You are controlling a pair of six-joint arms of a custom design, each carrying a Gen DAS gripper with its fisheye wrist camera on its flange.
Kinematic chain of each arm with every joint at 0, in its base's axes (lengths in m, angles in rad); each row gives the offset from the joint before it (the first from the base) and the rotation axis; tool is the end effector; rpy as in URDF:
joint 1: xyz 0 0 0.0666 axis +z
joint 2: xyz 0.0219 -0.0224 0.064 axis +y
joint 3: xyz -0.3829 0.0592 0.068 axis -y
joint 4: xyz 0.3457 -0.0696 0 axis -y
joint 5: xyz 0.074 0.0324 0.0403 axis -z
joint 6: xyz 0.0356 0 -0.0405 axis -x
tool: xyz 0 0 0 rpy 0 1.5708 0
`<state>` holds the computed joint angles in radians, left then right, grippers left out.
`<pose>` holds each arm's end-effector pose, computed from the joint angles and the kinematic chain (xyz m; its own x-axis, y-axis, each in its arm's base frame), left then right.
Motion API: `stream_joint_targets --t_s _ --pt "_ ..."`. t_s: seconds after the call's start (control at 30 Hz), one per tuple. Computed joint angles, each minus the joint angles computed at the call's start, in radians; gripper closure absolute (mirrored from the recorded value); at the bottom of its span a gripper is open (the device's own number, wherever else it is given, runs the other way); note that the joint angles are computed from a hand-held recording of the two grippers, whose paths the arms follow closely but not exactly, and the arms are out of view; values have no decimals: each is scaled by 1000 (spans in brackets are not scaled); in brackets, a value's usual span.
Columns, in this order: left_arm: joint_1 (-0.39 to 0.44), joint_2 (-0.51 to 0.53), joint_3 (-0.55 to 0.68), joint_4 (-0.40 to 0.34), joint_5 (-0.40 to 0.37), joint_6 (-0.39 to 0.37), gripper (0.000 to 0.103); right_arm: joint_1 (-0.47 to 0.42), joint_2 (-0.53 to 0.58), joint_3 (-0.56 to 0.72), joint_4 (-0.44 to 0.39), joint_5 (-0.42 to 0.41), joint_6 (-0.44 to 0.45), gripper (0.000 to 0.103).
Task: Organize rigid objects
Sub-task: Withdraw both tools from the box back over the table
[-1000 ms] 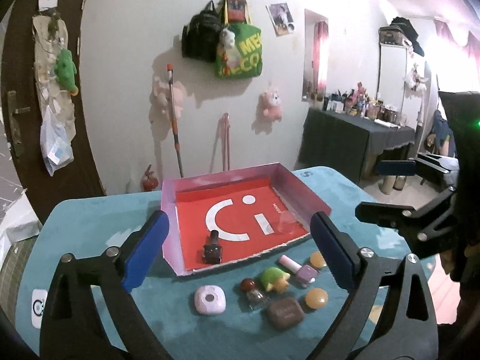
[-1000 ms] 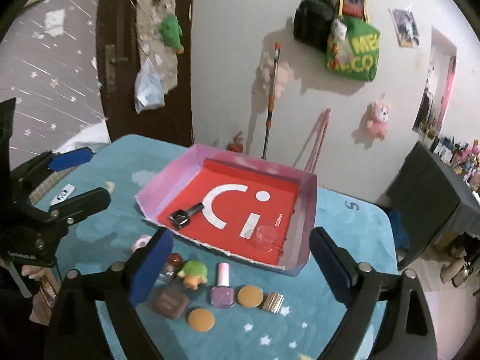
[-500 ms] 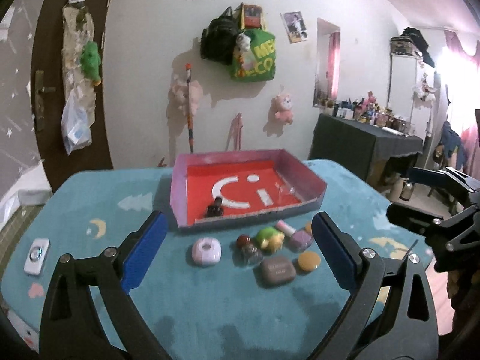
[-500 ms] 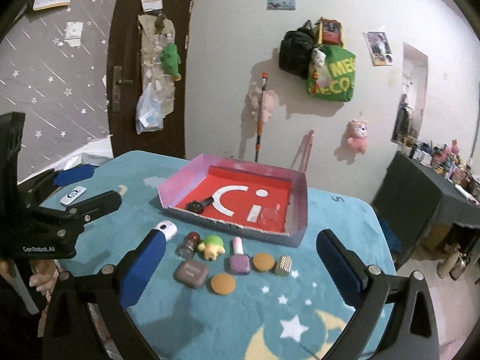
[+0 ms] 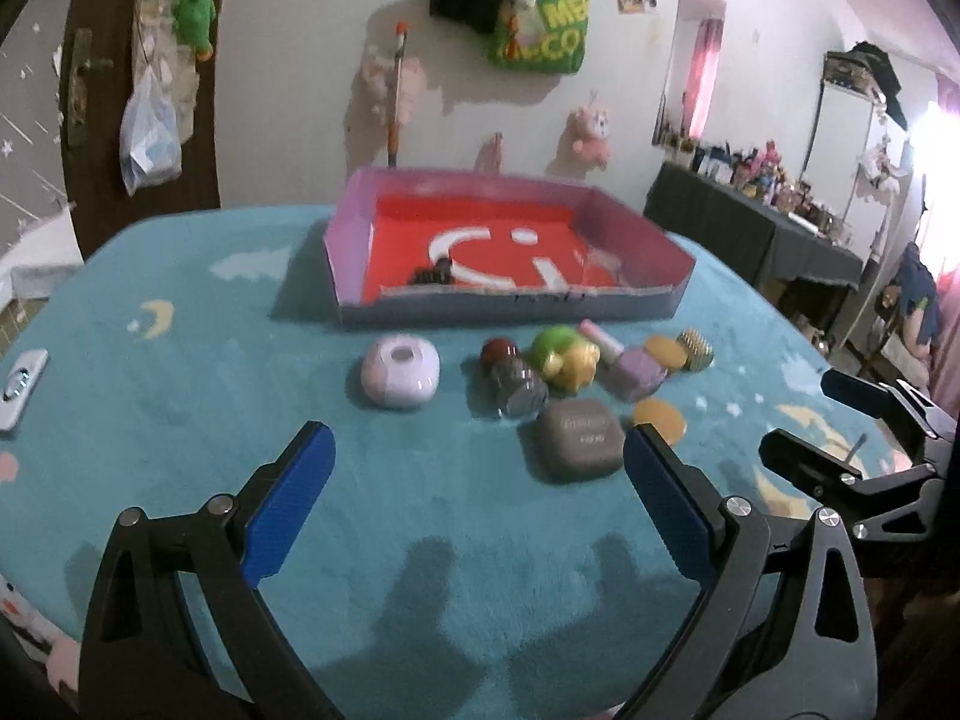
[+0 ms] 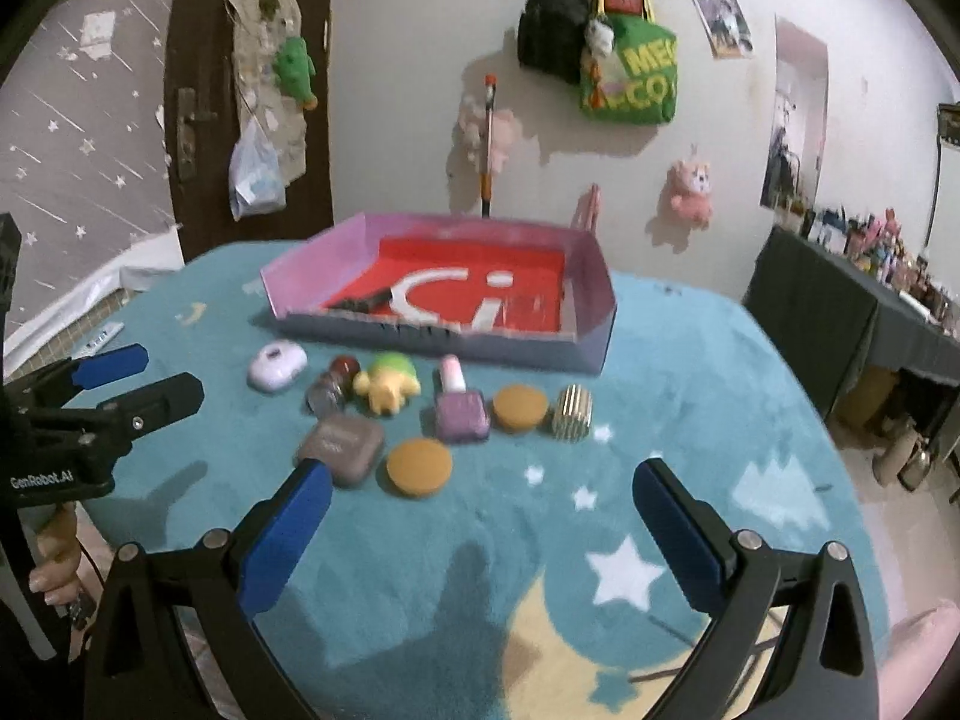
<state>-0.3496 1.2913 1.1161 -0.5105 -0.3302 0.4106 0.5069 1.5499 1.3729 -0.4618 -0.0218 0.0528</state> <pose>0.3846 -0.1283 0.3888 -0.5807 -0.1902 -0.7916 -0.1565 0.9803 -0.1207 0.4457 0.2479 0.3885 -0.4941 -0.3347 -0.8024 -0.5275 0.8491 -0.0294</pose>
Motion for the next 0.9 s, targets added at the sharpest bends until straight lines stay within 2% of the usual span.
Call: stream_joint_targets --t_s 0.47,0.57,0.77,0.9 --pt "25 98 54 -77 67 -2 5 -10 97 59 -70 -30 -2 0" --pt "33 110 67 -90 79 -9 5 -12 122 93 -103 -45 0 0" --pt "48 120 76 -107 96 -19 5 -26 194 206 -211 -125 -1 0" --pt "64 119 76 -117 103 -21 5 -23 243 281 -279 -134 21 0"
